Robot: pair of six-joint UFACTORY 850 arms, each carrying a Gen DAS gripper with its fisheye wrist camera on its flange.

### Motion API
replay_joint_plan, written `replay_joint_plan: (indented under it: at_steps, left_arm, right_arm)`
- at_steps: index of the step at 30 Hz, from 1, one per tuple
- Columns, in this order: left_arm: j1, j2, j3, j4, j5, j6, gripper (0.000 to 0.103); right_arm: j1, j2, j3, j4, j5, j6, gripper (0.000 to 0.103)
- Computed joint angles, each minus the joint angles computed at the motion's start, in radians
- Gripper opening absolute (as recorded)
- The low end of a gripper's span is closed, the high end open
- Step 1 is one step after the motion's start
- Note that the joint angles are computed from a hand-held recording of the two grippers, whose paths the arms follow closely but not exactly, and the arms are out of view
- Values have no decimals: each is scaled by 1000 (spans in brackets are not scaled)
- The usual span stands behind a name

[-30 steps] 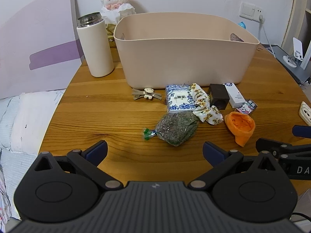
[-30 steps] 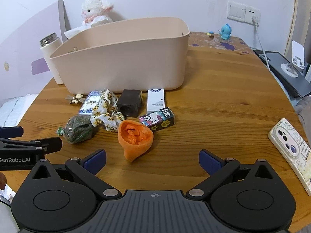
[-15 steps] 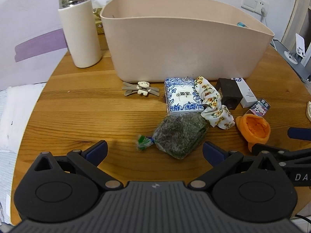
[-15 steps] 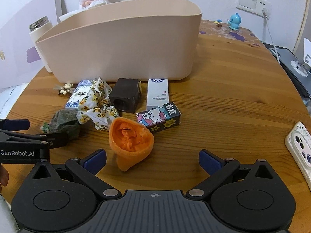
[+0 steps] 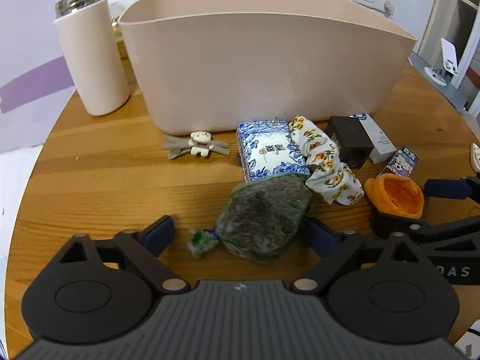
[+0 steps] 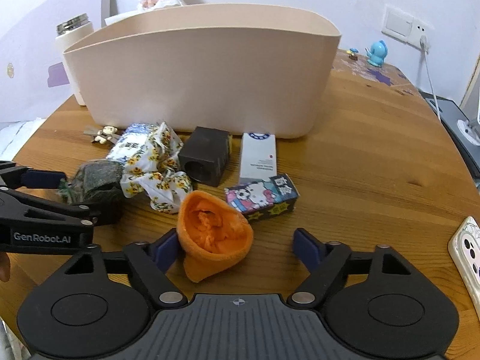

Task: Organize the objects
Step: 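Reach the left tool to the green tea bag while the right tool reaches the orange cup, then lift the tea bag with the left tool while the right tool lifts the orange cup into the basket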

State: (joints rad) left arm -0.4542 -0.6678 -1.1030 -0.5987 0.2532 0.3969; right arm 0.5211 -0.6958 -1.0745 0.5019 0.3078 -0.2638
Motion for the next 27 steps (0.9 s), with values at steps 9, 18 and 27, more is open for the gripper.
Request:
replay_joint_plan:
  at_steps: [9, 18, 27]
  left_arm:
    - [-4, 24, 34, 91, 20, -76, 73]
    - [-3, 60, 76, 198, 35, -212, 59]
    - [2, 148, 161, 291, 89, -330, 52]
  right_arm:
    - [-15, 23, 30, -167, 17, 190, 31]
    - [-24, 61, 74, -402, 32, 449, 13]
    - [-20, 156, 143, -310, 123, 362, 13]
